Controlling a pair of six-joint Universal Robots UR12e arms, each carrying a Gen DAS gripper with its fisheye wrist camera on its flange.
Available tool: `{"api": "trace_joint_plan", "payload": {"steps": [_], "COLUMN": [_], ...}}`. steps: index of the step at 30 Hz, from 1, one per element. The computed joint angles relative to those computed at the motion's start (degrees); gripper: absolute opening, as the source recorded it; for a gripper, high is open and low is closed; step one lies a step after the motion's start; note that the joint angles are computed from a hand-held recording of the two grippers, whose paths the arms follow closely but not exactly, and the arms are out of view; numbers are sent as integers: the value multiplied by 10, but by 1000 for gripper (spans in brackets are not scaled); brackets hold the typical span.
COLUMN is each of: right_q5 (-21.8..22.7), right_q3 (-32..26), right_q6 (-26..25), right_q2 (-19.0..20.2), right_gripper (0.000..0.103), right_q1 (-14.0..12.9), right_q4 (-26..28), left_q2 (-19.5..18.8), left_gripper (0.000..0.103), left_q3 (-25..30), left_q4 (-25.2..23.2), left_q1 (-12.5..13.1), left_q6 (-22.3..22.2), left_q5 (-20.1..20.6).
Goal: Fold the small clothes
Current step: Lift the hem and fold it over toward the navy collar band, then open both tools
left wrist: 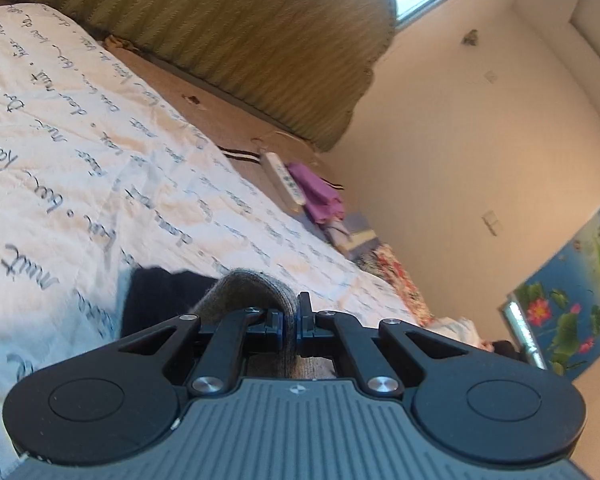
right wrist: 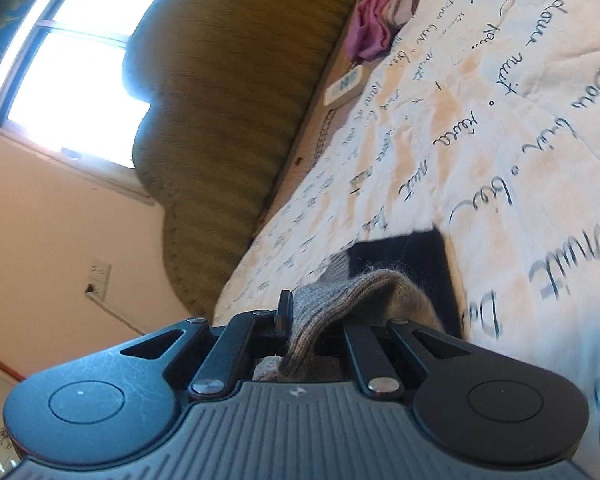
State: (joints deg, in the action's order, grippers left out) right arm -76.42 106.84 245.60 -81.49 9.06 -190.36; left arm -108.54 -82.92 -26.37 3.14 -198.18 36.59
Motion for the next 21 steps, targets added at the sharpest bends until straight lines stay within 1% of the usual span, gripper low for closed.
{"api": "trace_joint_plan", "payload": {"steps": [3, 5, 6, 7, 8, 9, 10, 11, 12, 13, 14, 15, 16, 17, 19, 20, 21], "right_q5": [-9, -16, -21, -24, -28, -26, -18, -13, -12, -15, -22, -39, -61, -76, -59, -58, -64], "right_q3": [-23, -35, -42, -45, -49, -51, -53, -53, -52, -51, -47, -45, -44, -41, -32, -26, -17], "right_q6": [6, 7, 8, 11, 20, 27, 36, 44, 50, 53, 54, 49, 42, 31, 18, 14, 5], "right_q2": [20, 32, 38, 42, 45, 48, 50, 52, 53, 53, 51, 47, 42, 36, 23, 14, 3], "right_gripper": [5, 5, 5, 6, 6, 6, 9, 14, 18, 32, 55, 72, 93, 94, 94, 94, 94], "right_q1": [-3, -4, -4, -4, -3, -3, -4, -4, -5, -4, -3, 0, 4, 6, 1, 1, 4], "right_q4": [34, 49, 58, 67, 80, 87, 91, 90, 81, 65, 44, 35, 35, 30, 19, 20, 20], "left_q2": [-23, -36, -41, -45, -48, -52, -56, -59, -60, -60, -58, -54, -49, -42, -26, -16, -3], "left_gripper": [5, 5, 5, 5, 7, 10, 11, 17, 24, 36, 45, 63, 72, 74, 78, 79, 80], "left_q3": [23, 38, 46, 54, 59, 66, 73, 77, 77, 74, 72, 68, 63, 56, 40, 30, 18], "left_q4": [-5, -21, -38, -62, -78, -101, -124, -137, -134, -123, -114, -101, -84, -62, -39, -38, -44], "left_q1": [-12, -19, -22, -27, -32, -35, -37, -36, -34, -31, -29, -28, -26, -24, -18, -16, -15], "left_q6": [-6, -1, 10, 26, 33, 41, 49, 48, 37, 25, 20, 16, 10, 4, -3, -5, -6], "left_q5": [48, 76, 89, 112, 133, 146, 150, 146, 138, 128, 121, 119, 122, 126, 129, 142, 164]}}
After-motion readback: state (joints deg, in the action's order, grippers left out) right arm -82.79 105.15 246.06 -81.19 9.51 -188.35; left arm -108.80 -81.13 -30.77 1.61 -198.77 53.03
